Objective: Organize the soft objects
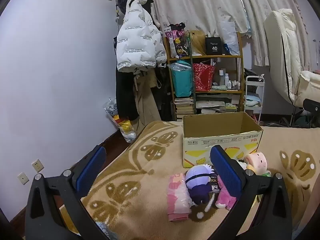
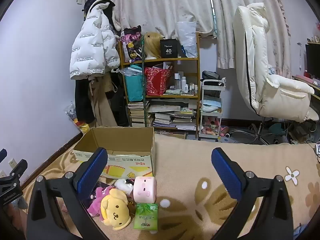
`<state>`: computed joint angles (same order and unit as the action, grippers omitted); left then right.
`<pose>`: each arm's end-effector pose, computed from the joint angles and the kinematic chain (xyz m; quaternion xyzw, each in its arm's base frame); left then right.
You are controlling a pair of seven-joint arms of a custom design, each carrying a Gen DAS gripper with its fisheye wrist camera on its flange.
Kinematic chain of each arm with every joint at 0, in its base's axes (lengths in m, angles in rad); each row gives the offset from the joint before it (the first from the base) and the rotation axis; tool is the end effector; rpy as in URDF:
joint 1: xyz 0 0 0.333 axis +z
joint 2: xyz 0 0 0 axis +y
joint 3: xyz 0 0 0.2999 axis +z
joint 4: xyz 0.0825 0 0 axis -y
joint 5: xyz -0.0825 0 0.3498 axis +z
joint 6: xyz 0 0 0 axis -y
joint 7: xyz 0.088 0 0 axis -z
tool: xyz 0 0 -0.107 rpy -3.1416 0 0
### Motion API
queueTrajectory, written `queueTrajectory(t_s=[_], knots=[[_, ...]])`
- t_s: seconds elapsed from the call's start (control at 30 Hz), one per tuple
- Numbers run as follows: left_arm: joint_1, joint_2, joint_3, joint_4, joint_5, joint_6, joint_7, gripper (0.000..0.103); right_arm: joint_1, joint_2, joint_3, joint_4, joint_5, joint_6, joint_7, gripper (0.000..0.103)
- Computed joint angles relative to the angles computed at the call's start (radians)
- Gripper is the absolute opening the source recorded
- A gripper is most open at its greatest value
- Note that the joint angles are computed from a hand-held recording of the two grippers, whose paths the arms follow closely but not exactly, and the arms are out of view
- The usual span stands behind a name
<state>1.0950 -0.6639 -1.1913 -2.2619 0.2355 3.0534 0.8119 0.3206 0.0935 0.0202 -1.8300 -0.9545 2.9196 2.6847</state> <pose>0.4835 -0.1740 0.5455 -0.6310 0.5390 -0.2935 0.4744 0.5444 0.2465 0.5716 -0.6210 0.5854 -0.3263 0.4064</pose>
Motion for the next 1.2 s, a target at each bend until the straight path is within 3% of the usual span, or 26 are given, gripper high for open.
queueTrajectory(t_s=[1.2], knots=[[-0.007, -0.015, 0.005, -0.01, 0.008, -0.003, 0.0, 0.103, 0.0, 0.0, -0.004, -0.001, -0.027, 0.013, 0.036, 0.103]])
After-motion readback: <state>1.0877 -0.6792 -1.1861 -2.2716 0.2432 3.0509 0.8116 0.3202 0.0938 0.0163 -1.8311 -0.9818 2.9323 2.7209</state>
